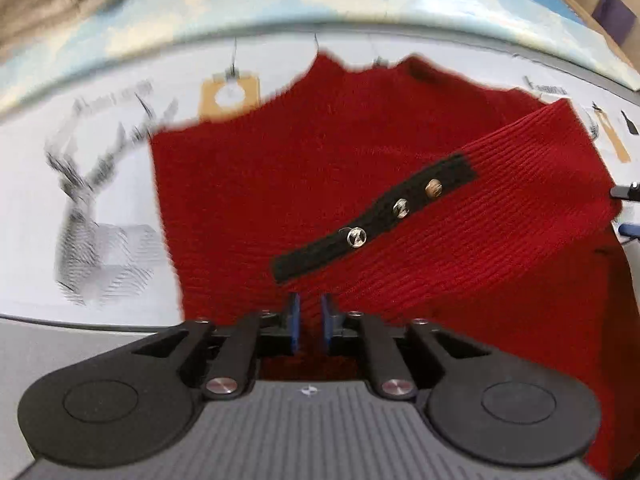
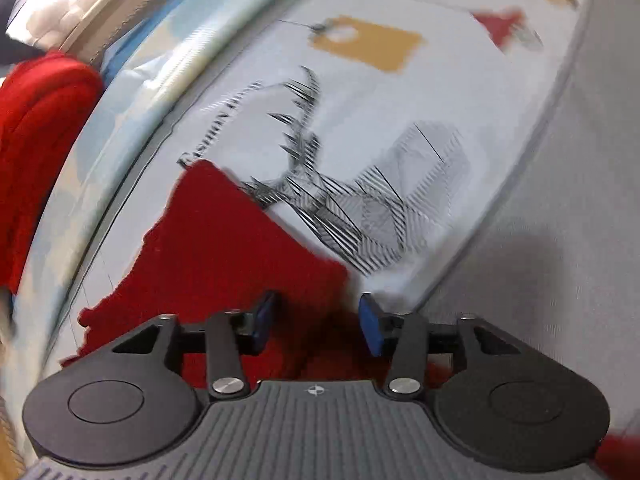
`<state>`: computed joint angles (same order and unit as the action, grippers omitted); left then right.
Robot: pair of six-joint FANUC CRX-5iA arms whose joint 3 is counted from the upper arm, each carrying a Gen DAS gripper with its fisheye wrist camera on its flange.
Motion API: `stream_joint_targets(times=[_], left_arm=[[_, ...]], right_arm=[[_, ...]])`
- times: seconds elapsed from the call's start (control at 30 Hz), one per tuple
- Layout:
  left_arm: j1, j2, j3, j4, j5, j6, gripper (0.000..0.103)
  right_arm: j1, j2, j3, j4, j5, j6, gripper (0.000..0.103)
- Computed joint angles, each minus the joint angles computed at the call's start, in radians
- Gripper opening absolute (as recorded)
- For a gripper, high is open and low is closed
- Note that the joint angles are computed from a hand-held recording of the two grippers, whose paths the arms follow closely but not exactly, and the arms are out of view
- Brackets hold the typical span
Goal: Fold small clothes
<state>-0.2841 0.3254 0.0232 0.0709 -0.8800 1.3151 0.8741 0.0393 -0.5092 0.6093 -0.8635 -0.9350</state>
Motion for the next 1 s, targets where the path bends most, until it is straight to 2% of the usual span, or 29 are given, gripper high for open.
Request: stream_joint_targets(times=[0.03,0.1,0.13,0.23,0.33,0.5,0.57,0.67,0.7,0.87,1.0], left_arm=[[0.003,-0.038,-0.040,0.013,0.046,-0.036,0.050],[0.010,-0.123,-0.131,0.053,0.141,-0.104,0.070],[0.013,-0.153,-0.164,0.075,0.172,-0.127,0.072],[0.032,-0.223,-0.216,0.112,0.176,-0.139,0.075],[0.038,-0.323,-0.285,0.122,0.209,-0.134,0.081],[0.069,-0.575,-0.505,0.233,0.305,-0.265,0.086],[0.082,-0.679,-0.593,0.257,0.326,-0.290,0.088],[0.094,-0.837,-0.728,0.264,0.363,-0.324,0.088],[0.092,-0.885,-0.757,0.223,0.359,-0.302,0.088],[0.070,-0.994,-0.832,0.096,0.308,-0.198,0.088],[0.115,-1.041,-0.875,0.076,0.239,-0.139,0.088]], right_arm=[[0.015,-0.008,-0.004,0.027,-0.019,-0.005,0.049],[0.052,-0.020,-0.008,0.114,-0.078,-0.001,0.049],[0.070,-0.031,-0.015,0.161,-0.100,0.003,0.049],[0.133,-0.075,-0.038,0.289,-0.160,0.012,0.049],[0.204,-0.114,-0.045,0.351,-0.229,0.073,0.049],[0.365,-0.196,-0.085,0.421,-0.363,0.190,0.049],[0.462,-0.214,-0.093,0.422,-0.473,0.209,0.049],[0.596,-0.208,-0.105,0.379,-0.622,0.232,0.049],[0.629,-0.212,-0.107,0.348,-0.648,0.232,0.049],[0.836,-0.216,-0.155,0.229,-0.783,0.096,0.049],[0.961,-0.215,-0.177,0.067,-0.772,-0.018,0.049]])
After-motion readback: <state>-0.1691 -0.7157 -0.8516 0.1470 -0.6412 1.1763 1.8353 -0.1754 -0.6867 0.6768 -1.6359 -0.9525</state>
